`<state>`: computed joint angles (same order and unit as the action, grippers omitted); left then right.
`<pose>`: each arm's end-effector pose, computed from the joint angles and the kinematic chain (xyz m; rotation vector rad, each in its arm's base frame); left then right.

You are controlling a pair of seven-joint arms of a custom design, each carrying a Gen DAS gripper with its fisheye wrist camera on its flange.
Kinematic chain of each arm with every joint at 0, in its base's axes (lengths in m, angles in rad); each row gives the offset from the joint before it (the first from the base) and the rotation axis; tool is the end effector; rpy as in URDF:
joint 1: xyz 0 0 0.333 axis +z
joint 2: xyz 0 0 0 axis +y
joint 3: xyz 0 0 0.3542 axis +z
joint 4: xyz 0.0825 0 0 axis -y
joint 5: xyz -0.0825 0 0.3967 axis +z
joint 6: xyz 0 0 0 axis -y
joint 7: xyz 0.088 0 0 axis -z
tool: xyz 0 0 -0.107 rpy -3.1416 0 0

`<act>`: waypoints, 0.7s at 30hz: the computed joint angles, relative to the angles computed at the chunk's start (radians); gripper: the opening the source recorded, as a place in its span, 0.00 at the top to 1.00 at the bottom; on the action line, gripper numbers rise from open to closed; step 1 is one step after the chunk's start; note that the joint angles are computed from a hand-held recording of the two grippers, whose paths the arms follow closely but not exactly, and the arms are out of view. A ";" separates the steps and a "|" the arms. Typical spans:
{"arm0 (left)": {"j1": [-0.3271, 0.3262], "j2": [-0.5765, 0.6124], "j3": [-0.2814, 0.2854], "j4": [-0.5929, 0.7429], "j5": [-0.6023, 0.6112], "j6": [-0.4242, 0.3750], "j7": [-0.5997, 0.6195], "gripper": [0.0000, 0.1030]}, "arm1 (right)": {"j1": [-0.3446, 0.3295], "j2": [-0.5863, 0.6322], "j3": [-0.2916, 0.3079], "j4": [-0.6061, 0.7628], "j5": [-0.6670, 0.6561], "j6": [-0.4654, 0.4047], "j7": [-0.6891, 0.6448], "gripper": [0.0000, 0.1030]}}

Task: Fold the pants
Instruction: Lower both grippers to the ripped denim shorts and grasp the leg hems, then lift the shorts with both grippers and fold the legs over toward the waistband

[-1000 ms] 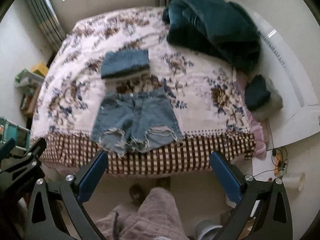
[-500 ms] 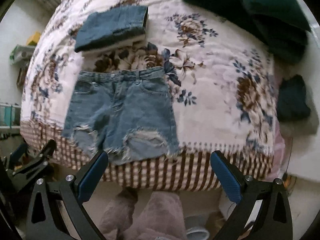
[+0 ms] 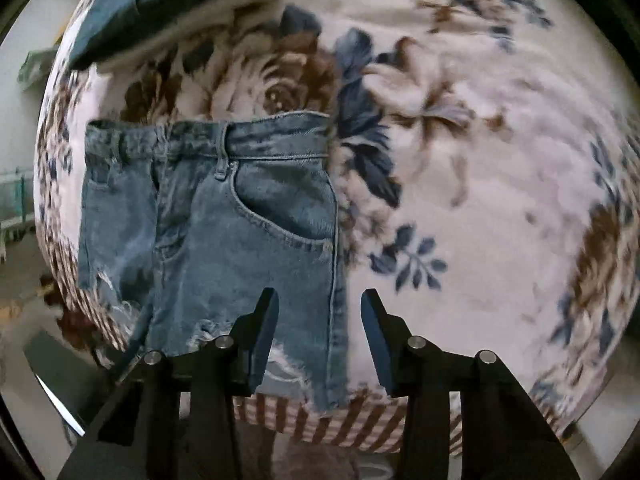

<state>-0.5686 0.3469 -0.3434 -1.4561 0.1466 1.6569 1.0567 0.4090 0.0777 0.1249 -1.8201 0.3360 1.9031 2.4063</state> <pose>0.4490 -0.5004 0.5192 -1.7107 2.6033 0.1990 0.5069 0.3249 0.5283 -1.6772 2.5624 0.5025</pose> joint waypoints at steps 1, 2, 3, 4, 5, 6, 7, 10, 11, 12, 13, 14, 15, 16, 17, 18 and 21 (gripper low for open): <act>-0.006 -0.010 -0.010 -0.026 -0.018 0.020 -0.013 0.00 | 0.000 0.013 0.001 0.006 0.004 0.003 -0.024 0.55; -0.015 -0.015 -0.018 -0.045 -0.029 0.032 -0.025 0.00 | -0.005 0.027 0.000 0.004 0.019 0.007 -0.065 0.52; -0.026 -0.017 -0.028 -0.063 -0.038 0.045 -0.034 0.00 | -0.008 0.042 -0.002 0.007 0.031 0.006 -0.094 0.47; -0.033 -0.016 -0.034 -0.072 -0.045 0.053 -0.037 0.00 | -0.011 0.053 -0.003 0.008 0.038 0.007 -0.114 0.43; -0.041 -0.015 -0.040 -0.084 -0.052 0.064 -0.041 0.00 | -0.013 0.064 -0.005 0.013 0.042 0.003 -0.126 0.38; -0.047 -0.015 -0.044 -0.098 -0.062 0.078 -0.045 0.01 | -0.015 0.078 -0.007 0.020 0.049 0.002 -0.141 0.38; -0.054 -0.010 -0.048 -0.108 -0.070 0.087 -0.054 0.03 | -0.018 0.097 -0.008 0.030 0.057 0.007 -0.158 0.38; -0.079 0.014 -0.047 -0.103 -0.041 0.082 -0.069 0.10 | -0.020 0.139 -0.012 0.059 0.057 0.018 -0.190 0.38; -0.082 0.014 -0.044 -0.106 -0.033 0.091 -0.076 0.11 | -0.021 0.155 -0.013 0.069 0.058 0.025 -0.202 0.38; -0.079 0.010 -0.043 -0.115 -0.035 0.108 -0.078 0.19 | -0.021 0.167 -0.015 0.077 0.055 0.025 -0.206 0.38; -0.075 0.003 -0.043 -0.124 -0.038 0.128 -0.076 0.25 | -0.020 0.186 -0.018 0.090 0.043 0.019 -0.204 0.38; -0.068 -0.006 -0.043 -0.132 -0.046 0.151 -0.073 0.41 | -0.021 0.204 -0.020 0.100 0.042 0.015 -0.206 0.38; -0.056 -0.023 -0.043 -0.147 -0.061 0.178 -0.065 0.63 | -0.024 0.211 -0.021 0.099 0.047 0.011 -0.207 0.38; -0.042 -0.039 -0.043 -0.157 -0.078 0.194 -0.050 0.75 | -0.029 0.221 -0.021 0.094 0.067 0.015 -0.205 0.38; -0.034 -0.053 -0.042 -0.165 -0.086 0.204 -0.046 0.86 | -0.033 0.221 -0.020 0.082 0.086 0.028 -0.210 0.42; -0.023 -0.068 -0.041 -0.171 -0.101 0.211 -0.038 0.91 | -0.033 0.215 -0.022 0.069 0.090 0.043 -0.209 0.56; 0.001 -0.107 -0.038 -0.176 -0.130 0.211 -0.013 0.95 | -0.029 0.176 -0.020 0.014 0.109 0.124 -0.199 0.88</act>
<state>-0.5676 0.2399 -0.3816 -1.6321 0.0164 1.8683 1.0439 0.3796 0.2536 0.1045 -1.8066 0.4452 2.0267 2.2076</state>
